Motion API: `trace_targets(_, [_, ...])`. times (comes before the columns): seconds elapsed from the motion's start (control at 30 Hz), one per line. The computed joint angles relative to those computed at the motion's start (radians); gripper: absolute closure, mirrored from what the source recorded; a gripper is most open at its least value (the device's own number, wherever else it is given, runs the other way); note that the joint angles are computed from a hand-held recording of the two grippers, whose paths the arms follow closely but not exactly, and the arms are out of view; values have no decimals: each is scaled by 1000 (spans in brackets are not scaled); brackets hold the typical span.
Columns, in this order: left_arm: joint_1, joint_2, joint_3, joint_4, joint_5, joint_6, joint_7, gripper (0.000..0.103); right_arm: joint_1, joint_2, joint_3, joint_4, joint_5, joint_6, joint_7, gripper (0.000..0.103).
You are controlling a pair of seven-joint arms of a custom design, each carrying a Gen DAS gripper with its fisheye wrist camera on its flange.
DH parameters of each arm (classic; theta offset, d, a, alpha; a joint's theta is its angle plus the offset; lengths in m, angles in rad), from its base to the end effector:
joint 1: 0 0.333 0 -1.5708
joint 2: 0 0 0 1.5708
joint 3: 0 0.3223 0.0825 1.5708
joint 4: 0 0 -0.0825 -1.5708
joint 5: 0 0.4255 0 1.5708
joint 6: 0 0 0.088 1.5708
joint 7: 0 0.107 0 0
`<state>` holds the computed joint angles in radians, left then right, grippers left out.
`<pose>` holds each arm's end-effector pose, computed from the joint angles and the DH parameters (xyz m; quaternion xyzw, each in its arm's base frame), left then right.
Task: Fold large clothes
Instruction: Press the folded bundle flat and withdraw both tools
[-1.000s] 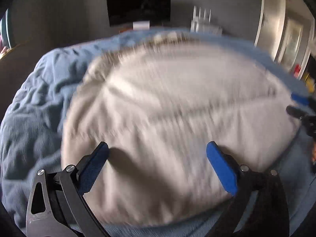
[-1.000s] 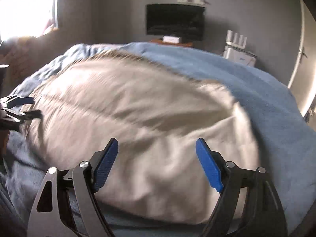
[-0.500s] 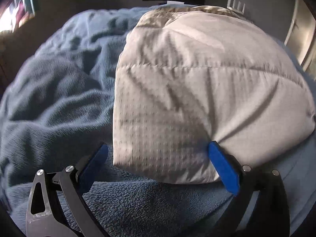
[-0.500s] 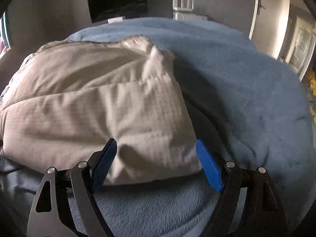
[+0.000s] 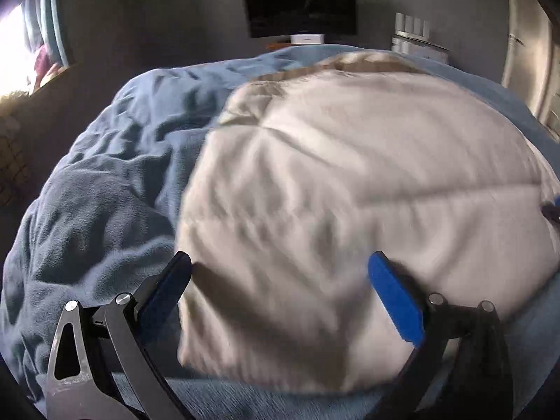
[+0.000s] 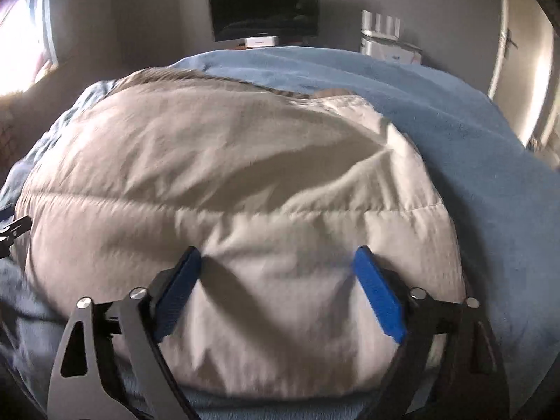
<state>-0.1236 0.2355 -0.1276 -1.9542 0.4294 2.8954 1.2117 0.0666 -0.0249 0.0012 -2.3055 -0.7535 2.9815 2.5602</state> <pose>0.6567 -0.1889 0.4207 -0.5705 0.7394 -0.2528 0.2526 0.5703 0.0866 0.4032 -0.5828 0.7254 -0.2550 0.2631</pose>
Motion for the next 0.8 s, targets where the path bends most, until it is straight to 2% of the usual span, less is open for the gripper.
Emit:
trace_targets(0.07, [23, 23, -5, 48, -85, -76, -33, 6, -15, -31, -4, -21, -22, -51, 85, 17])
trace_targets(0.13, [26, 8, 13, 38, -85, -96, -83, 7, -35, -77, 9, -37, -28, -174, 174, 17])
trace_targets(0.27, [51, -90, -10, -59, -109, -53, -41, 7, -65, -186, 39, -120, 17, -203, 181, 16])
trace_targets(0.37, [64, -201, -55, -163, -257, 6, 103, 7, -59, -297, 70, -203, 88, -200, 117, 9])
trace_targets(0.4, [54, -235, -64, -192, -323, 13, 165, 6, -49, -335, 78, -229, 116, -197, 90, 9])
trace_targets(0.47, [2, -319, -55, -268, -536, 27, 370, 6, -22, -388, 84, -268, 185, -179, 36, 8])
trace_targets(0.57, [-83, -405, -22, -347, -642, 28, 473, 6, 14, -477, 118, -326, 269, -201, -17, 8])
trace_targets(0.63, [-157, -461, 21, -401, -718, 13, 540, 6, 27, -515, 151, -349, 307, -217, -40, 8])
trace_targets(0.7, [-203, -511, 43, -452, -751, -10, 571, 6, 26, -564, 199, -383, 323, -218, -48, 8])
trace_targets(0.8, [-169, -548, 4, -519, -657, 42, 473, 6, -2, -611, 292, -418, 319, -214, -46, 8])
